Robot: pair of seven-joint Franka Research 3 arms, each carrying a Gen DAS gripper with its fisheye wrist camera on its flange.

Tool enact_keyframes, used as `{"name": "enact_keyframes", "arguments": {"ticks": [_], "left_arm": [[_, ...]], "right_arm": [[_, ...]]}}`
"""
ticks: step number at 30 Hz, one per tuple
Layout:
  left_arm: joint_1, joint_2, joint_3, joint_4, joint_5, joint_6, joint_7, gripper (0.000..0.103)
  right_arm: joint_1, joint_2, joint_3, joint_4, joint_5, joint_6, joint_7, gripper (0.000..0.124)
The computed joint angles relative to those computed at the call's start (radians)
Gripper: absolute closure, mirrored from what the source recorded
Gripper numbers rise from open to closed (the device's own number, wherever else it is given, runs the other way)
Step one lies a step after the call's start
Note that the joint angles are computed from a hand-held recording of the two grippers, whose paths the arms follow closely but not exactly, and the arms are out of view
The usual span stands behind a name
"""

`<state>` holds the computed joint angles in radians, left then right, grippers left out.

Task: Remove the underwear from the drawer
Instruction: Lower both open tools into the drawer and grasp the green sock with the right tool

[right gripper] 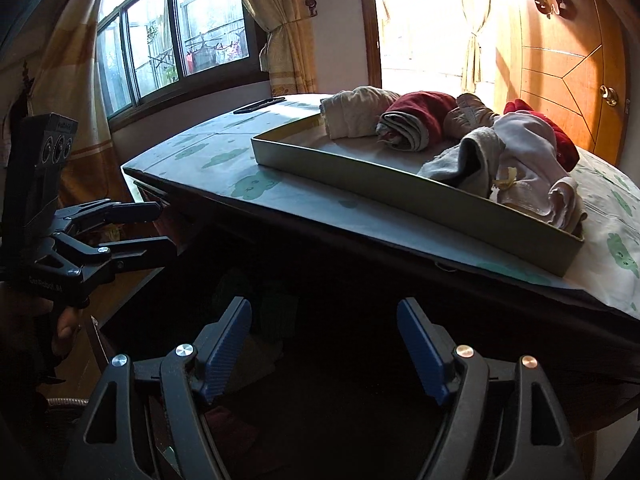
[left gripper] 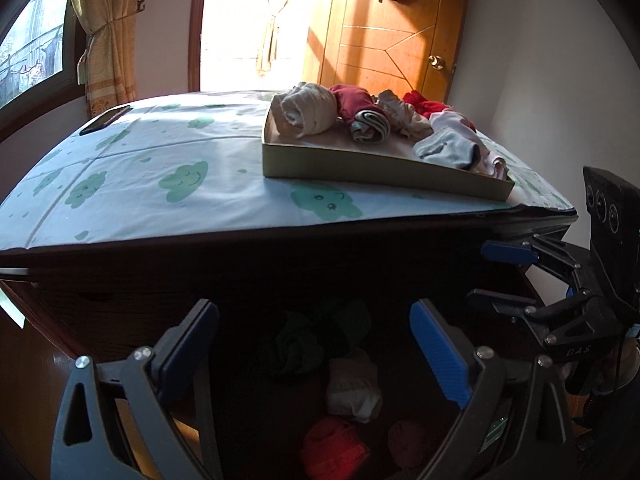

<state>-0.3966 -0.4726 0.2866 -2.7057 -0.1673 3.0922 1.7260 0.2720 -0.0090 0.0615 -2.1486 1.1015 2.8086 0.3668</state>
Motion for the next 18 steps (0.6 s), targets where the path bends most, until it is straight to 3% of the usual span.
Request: {"name": "enact_keyframes", "arguments": {"ticks": [7, 11, 18], "left_arm": [[0.084, -0.008, 0.0, -0.025, 0.013, 0.031, -0.056, 0.005], [0.159, 0.009, -0.029, -0.024, 0.05, 0.046, -0.108, 0.005], [0.102, 0.001, 0.06, -0.014, 0.045, 0.04, -0.105, 0.004]], "right_arm": [[0.026, 0.064, 0.028, 0.034, -0.288, -0.013, 0.145, 0.047], [0.039, 0.112, 0.042, 0.074, -0.443, -0.034, 0.208, 0.047], [0.078, 0.223, 0.05, 0.179, -0.693, -0.082, 0.317, 0.047]]}}
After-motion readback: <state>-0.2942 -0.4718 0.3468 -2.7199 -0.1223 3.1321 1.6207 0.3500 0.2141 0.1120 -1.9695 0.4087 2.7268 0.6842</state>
